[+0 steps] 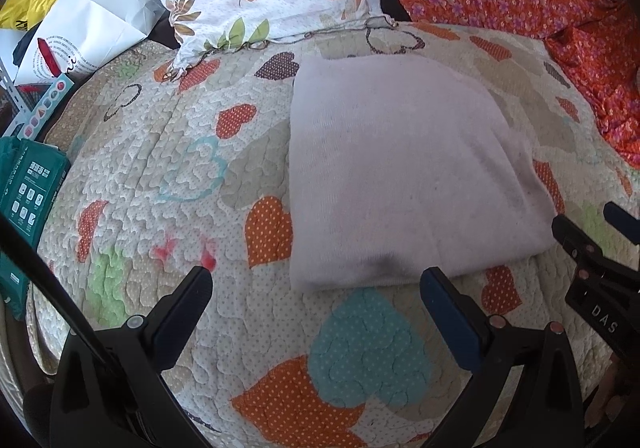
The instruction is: Fold small clothes
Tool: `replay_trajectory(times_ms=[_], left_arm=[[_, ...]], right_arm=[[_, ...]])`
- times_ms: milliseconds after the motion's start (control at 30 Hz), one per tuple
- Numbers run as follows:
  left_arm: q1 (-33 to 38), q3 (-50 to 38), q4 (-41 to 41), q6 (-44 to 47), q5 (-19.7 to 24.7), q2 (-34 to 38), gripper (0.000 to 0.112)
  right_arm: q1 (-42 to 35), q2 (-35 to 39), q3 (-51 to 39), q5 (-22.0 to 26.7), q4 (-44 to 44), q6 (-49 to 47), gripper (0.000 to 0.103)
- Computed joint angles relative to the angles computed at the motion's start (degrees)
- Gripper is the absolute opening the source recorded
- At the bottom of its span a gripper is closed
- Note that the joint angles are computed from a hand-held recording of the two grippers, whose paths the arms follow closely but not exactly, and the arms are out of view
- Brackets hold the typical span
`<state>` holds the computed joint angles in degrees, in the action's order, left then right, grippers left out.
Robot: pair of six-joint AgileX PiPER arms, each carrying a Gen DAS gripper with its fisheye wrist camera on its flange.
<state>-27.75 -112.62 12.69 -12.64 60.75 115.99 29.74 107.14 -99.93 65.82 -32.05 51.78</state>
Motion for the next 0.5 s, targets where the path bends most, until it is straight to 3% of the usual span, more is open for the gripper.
replay_trajectory(times_ms=[500], left_arm=[[1.84,-5.38,-5.68,2.02,0.38,4.49,0.103]], right_arm=[[-0.47,1.28,0.89,-1.07,-1.31,1.27,0.085]])
